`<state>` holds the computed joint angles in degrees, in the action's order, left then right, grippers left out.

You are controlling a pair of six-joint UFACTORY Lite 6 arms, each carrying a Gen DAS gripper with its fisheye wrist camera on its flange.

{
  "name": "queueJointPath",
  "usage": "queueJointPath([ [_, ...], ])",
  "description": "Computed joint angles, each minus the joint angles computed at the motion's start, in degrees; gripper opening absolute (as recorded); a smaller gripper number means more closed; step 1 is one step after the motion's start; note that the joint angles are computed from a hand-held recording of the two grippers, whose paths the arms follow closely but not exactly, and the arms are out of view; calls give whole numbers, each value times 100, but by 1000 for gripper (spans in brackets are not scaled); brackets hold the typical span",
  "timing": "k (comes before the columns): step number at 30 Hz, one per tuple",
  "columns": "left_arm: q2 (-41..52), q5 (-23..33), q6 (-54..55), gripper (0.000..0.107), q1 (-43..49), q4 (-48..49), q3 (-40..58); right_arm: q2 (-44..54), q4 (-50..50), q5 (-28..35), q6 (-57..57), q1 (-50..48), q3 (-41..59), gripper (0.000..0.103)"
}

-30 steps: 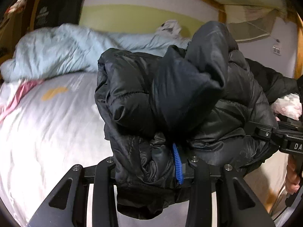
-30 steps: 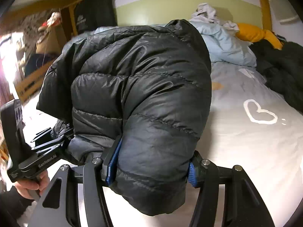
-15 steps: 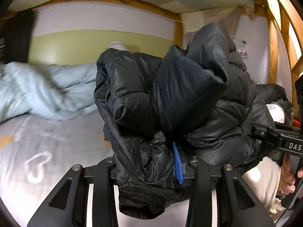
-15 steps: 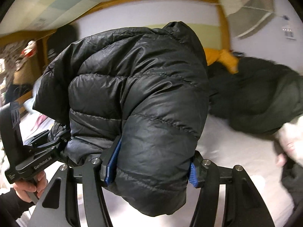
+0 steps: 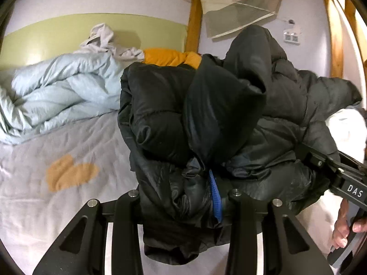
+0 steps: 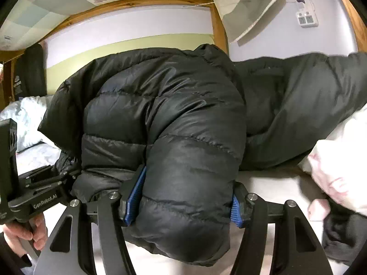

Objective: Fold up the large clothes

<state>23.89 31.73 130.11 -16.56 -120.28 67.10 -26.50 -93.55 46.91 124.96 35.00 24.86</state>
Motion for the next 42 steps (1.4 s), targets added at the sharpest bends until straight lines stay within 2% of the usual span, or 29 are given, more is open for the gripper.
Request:
queueJointPath([
  [2,217,22,568,38,-89,-560,-42,299,-631,-57,563,-324,-110,64],
  [4,466,-75,503,38,-169,-641,127,762,-843,174,985,-289,-34,64],
  [7,506,-42,297,43,-129,-641,158,1017,-1282,-14,1479,-579,-15,65],
  [9,429,-123,508,49,-159,-936,55,1050,-1252,-15,1542,-542,18,68],
  [11,318,-210,1225,52,-255,-1761,-122,1187,-1132,128,1428,-442,114,72],
  [13,89,24,1899,73,-259,-2457,-470,1325,-993,414,1409,-163,121,81],
  [14,-39,210,2161,79,-242,-2712,-676,1418,-778,700,1350,94,158,86],
  [16,-388,627,2656,85,-202,-3095,-1167,1532,-669,887,1346,221,213,88],
  [17,-522,772,2784,87,-180,-3113,-1347,1545,-646,881,1374,233,216,89],
  [19,-806,1016,3213,97,-186,-3344,-1754,1436,-621,834,1398,185,148,92],
  [20,-940,1128,3416,98,-191,-3491,-1931,1392,-641,839,1423,143,123,94],
  [22,-1289,1412,3640,99,-130,-3545,-2368,1282,-479,1248,1505,496,11,103],
  [25,-1663,1578,3563,102,7,-3263,-2751,1317,-216,2026,1549,1177,-61,103],
  [29,-2228,1805,3531,102,182,-3057,-3360,1349,207,2428,1457,1859,-64,103],
  [32,-2604,1957,3268,102,465,-2688,-3747,1427,675,3055,1729,2653,-165,103],
  [36,-2942,1990,3069,102,823,-2208,-4104,1369,1133,3536,1956,3358,-260,103],
  [42,-3348,1850,3308,102,936,-2445,-4517,1911,1781,4321,2351,4387,-82,103],
])
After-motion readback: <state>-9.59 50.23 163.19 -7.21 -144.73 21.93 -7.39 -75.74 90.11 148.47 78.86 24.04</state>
